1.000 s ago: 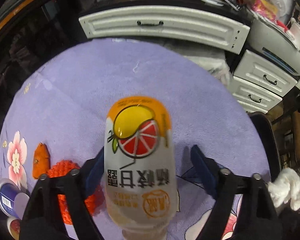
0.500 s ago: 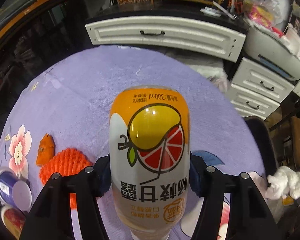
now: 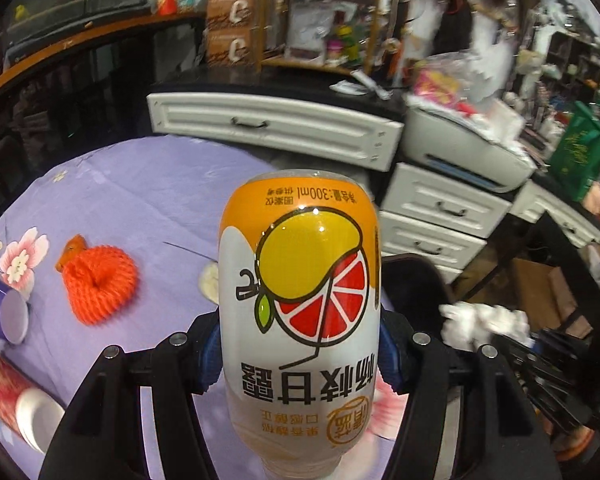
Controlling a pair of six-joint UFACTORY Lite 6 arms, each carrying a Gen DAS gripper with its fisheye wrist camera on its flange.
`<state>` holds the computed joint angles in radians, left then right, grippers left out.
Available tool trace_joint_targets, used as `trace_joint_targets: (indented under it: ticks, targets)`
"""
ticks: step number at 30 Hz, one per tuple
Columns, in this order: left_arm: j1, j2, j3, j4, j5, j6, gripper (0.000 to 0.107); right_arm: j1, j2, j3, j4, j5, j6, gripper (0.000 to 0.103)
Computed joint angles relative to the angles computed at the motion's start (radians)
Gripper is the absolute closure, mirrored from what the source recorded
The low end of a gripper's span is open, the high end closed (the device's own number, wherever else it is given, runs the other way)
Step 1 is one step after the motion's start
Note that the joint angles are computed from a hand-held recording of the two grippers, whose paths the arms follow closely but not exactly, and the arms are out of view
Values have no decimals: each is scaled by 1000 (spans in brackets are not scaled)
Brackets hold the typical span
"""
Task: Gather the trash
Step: 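Carry the tissue and bottle to the bin and release both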
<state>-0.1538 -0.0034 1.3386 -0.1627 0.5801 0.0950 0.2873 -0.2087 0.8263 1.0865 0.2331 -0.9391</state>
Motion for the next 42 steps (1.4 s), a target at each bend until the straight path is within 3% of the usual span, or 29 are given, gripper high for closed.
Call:
trace_joint_targets:
  ticks: [8,14,24,27,31,37,42]
  targets:
    - [-236,-76,-119,114,-87,-201,47,-84,-71,-152,81,-31,-108,91]
    - [-353,-47,-137,149,-130,-307,47,-143,30,-202,409,-43,-452,91]
    - [-465,50,-135,273,-184,-478,47,-197,391,-109,1076,-12,-1097,90]
    - [-481,85,-140,265,-201,-488,47,-197,453,-83,1135,-4,-1153,84]
    - [-494,127,-135,258,-213,-494,47,-188,476,-85,1288,-10,-1292,64]
    - [-510,218,-95,283,-221,-523,47,-220,334,-179,1299,-10,-1331,63]
    - [-522,336,-12,292,-208,-537,47,-289,149,-279,1126,-40,-1193,57]
